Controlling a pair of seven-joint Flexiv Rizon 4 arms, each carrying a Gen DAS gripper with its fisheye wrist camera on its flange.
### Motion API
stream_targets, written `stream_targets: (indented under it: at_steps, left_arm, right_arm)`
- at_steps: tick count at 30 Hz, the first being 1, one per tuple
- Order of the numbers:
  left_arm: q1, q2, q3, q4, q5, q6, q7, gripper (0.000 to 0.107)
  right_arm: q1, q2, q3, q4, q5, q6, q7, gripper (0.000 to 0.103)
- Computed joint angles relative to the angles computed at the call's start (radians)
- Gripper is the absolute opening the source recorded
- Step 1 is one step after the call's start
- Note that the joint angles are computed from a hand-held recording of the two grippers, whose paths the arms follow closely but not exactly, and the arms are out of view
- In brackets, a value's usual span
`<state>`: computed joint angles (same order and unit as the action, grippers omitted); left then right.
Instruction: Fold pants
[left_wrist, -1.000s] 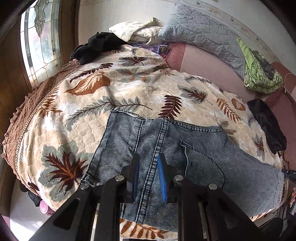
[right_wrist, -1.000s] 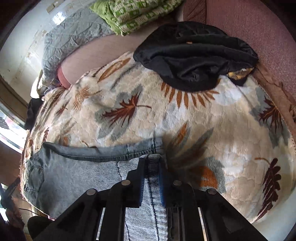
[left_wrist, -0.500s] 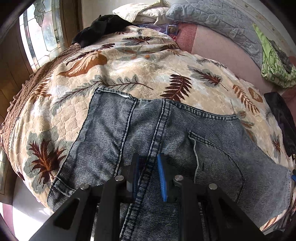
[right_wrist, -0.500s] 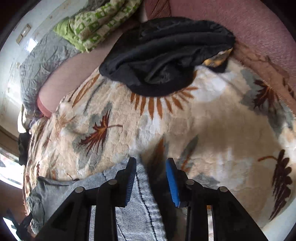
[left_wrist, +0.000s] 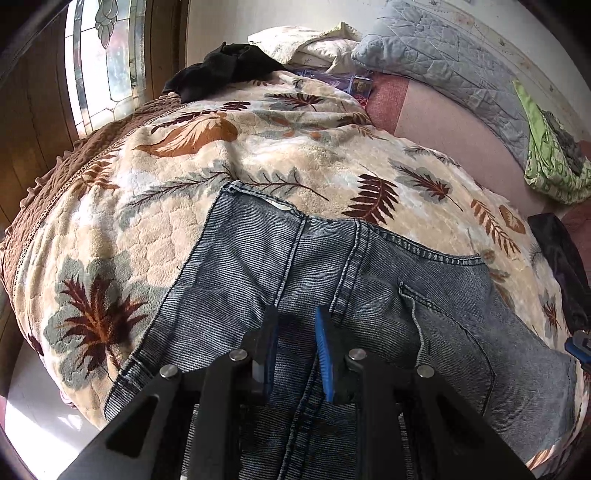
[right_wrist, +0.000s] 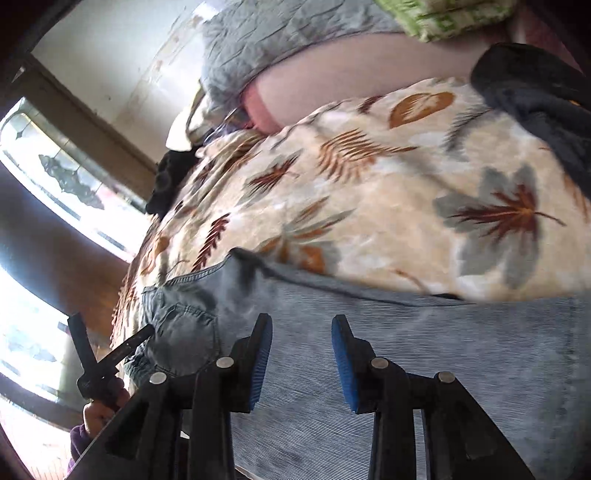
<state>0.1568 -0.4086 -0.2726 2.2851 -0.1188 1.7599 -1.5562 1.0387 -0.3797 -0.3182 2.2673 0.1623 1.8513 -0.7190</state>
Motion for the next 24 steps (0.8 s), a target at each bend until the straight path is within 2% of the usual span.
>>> stream_targets:
  at_steps: [1,4,5,7,8,9,10,12,13,15,17,19,21,24]
  left_arm:
    - [0.003,-0.002,-0.002,0.000,0.005,0.008,0.003,0.020]
    - [-0.044,-0.006,0.054,-0.006,0.018,0.050,0.007,0.020]
    - [-0.060,-0.008,0.073,-0.011,0.022,0.059,0.010,0.020]
    - [-0.163,-0.014,0.180,-0.032,0.004,0.051,0.020,0.020]
    - [-0.195,-0.017,0.212,-0.041,-0.010,0.033,0.026,0.020]
    - [-0.199,-0.020,0.212,-0.044,-0.035,0.018,0.043,0.020]
    - [-0.197,-0.023,0.215,-0.052,-0.021,0.002,0.033,0.020]
    - [-0.228,-0.029,0.249,-0.062,-0.035,-0.009,0.033,0.020]
    - [-0.209,-0.028,0.230,-0.058,-0.035,-0.003,0.035,0.020]
    - [-0.201,-0.029,0.224,-0.053,-0.031,0.015,0.040,0.020]
    - [-0.240,-0.033,0.262,-0.063,-0.038,0.006,0.048,0.020]
    - [-0.264,-0.039,0.284,-0.075,-0.052,-0.021,0.048,0.020]
    - [-0.298,-0.046,0.316,-0.091,-0.066,-0.052,0.040,0.020]
    - [-0.360,-0.058,0.377,-0.110,-0.068,-0.063,0.024,0.020]
  right_arm:
    - [-0.034,-0.035,0.037,-0.057,-0.020,-0.036,0.002,0.037]
    - [-0.135,-0.133,0.142,-0.192,-0.098,-0.087,0.050,0.037]
    - [-0.143,-0.160,0.146,-0.227,-0.118,-0.103,0.064,0.037]
    - [-0.119,-0.205,0.111,-0.284,-0.158,-0.139,0.098,0.037]
    - [-0.144,-0.226,0.135,-0.316,-0.179,-0.153,0.107,0.037]
    - [-0.176,-0.245,0.168,-0.347,-0.198,-0.170,0.115,0.037]
    - [-0.181,-0.262,0.168,-0.369,-0.214,-0.186,0.130,0.037]
    - [-0.128,-0.276,0.090,-0.377,-0.246,-0.197,0.169,0.037]
    - [-0.123,-0.279,0.078,-0.375,-0.261,-0.179,0.174,0.037]
    - [-0.151,-0.271,0.097,-0.375,-0.298,-0.175,0.163,0.037]
    - [-0.147,-0.264,0.074,-0.369,-0.329,-0.167,0.151,0.037]
    - [-0.230,-0.259,0.153,-0.388,-0.365,-0.183,0.113,0.037]
    - [-0.273,-0.262,0.189,-0.409,-0.392,-0.214,0.093,0.037]
    - [-0.376,-0.287,0.298,-0.459,-0.430,-0.254,0.042,0.037]
